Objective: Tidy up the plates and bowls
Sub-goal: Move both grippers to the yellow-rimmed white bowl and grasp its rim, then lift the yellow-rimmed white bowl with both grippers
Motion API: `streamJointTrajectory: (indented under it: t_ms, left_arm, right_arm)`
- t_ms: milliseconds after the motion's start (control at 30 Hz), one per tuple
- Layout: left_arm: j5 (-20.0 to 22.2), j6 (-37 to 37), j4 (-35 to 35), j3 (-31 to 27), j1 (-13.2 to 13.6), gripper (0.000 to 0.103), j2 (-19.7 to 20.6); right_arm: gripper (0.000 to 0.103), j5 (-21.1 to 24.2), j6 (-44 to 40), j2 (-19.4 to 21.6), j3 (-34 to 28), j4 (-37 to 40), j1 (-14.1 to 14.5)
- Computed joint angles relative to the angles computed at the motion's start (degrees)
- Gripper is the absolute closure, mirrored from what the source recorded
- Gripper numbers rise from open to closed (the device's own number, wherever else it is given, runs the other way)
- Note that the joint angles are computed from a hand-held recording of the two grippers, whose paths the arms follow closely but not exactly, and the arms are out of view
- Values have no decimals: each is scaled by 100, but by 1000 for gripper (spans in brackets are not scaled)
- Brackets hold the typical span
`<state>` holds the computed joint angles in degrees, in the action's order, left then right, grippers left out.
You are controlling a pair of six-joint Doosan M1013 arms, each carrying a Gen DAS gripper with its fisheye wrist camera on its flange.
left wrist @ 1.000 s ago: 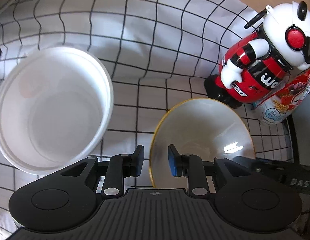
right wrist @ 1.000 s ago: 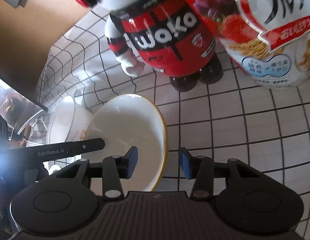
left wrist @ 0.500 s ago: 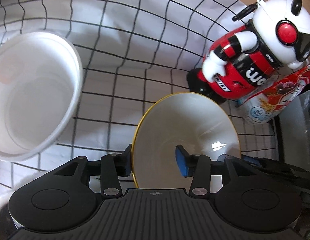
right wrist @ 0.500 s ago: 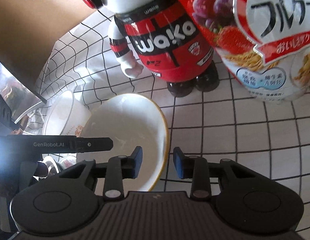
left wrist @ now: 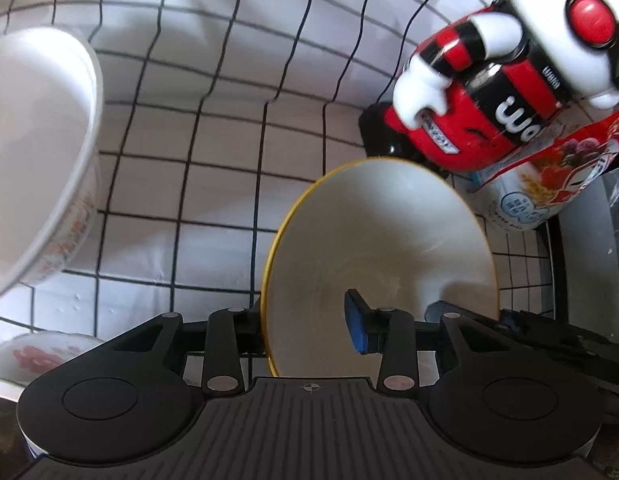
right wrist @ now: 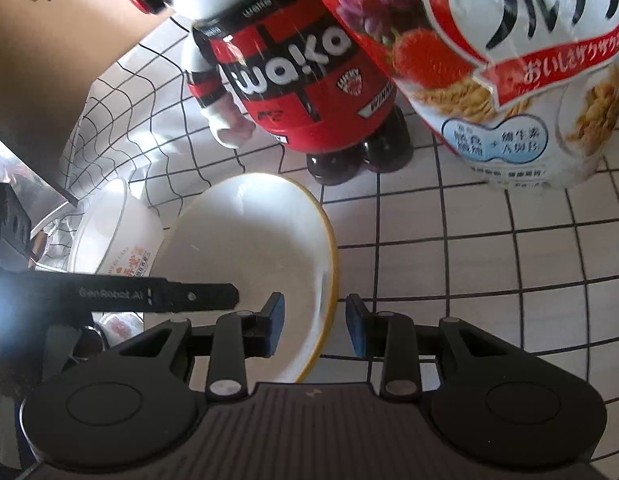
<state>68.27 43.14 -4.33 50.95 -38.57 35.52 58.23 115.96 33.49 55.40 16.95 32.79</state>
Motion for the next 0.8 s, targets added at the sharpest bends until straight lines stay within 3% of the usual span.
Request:
streamJointTrajectory:
  t_ms: [467,800]
  left_arm:
    - [318,-6,-344,-202,88,63,131]
    - [420,-18,-181,-301,24,62,183]
  right_arm:
    - [70,331,-98,308,-326,300,-25]
    - [70,366,-157,384,-456,214,21]
